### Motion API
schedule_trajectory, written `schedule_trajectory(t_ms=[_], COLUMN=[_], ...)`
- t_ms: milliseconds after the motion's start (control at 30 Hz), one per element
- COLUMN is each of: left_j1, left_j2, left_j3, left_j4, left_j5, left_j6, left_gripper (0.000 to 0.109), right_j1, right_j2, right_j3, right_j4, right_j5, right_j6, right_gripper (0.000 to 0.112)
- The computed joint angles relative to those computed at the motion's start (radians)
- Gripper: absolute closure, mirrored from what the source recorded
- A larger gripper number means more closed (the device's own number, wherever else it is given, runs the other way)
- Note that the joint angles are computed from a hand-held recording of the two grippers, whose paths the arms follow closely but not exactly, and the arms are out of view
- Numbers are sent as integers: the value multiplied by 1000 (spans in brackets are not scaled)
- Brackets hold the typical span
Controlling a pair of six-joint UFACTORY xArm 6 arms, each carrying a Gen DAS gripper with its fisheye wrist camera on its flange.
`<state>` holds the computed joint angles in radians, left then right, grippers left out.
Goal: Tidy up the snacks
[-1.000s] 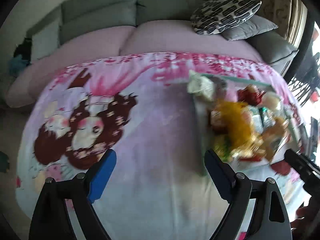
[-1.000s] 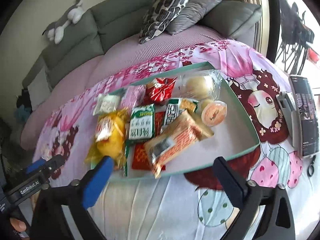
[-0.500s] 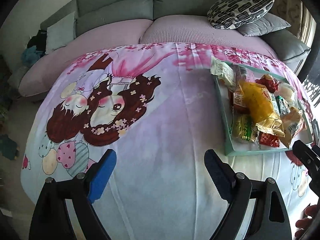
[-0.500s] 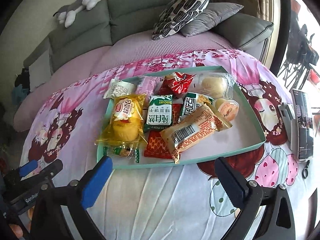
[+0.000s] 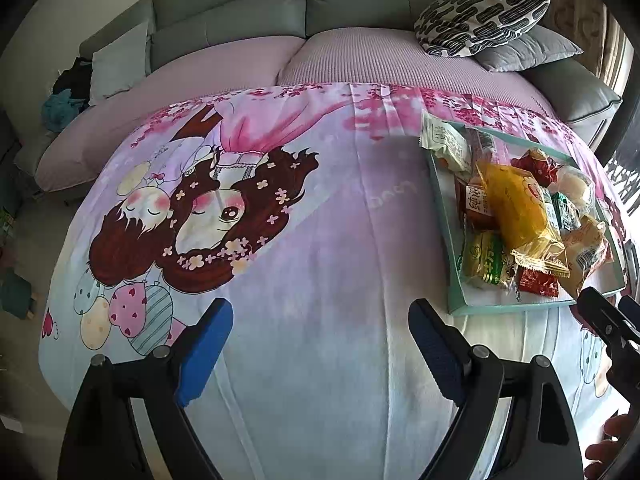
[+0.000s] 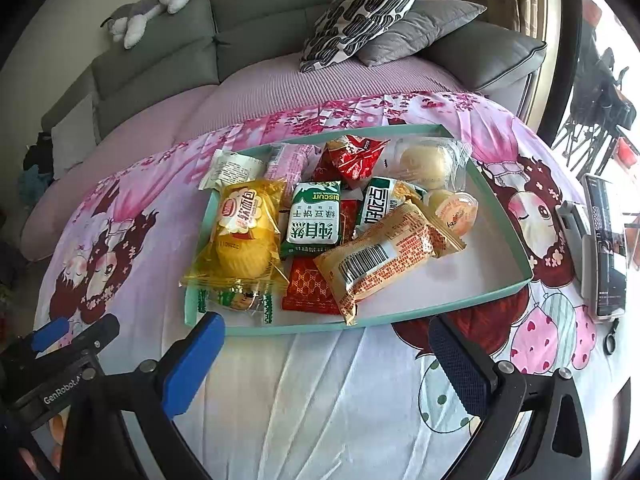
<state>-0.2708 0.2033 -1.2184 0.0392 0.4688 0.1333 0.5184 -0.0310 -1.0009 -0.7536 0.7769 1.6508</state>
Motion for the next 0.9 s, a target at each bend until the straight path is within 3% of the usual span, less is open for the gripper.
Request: schedule_trajectory(t_ms=[900], left_j1=[2], left_j2=[0], left_j3=[-2], left_j4=[30], left_j5=[-2], left_j6=[-41], left_gripper=[19], right_j1=[4], right_j2=[9], right_j3=[-11], right_j4=[27], right_j5=[14], right_j6=[-19], right_gripper=[9])
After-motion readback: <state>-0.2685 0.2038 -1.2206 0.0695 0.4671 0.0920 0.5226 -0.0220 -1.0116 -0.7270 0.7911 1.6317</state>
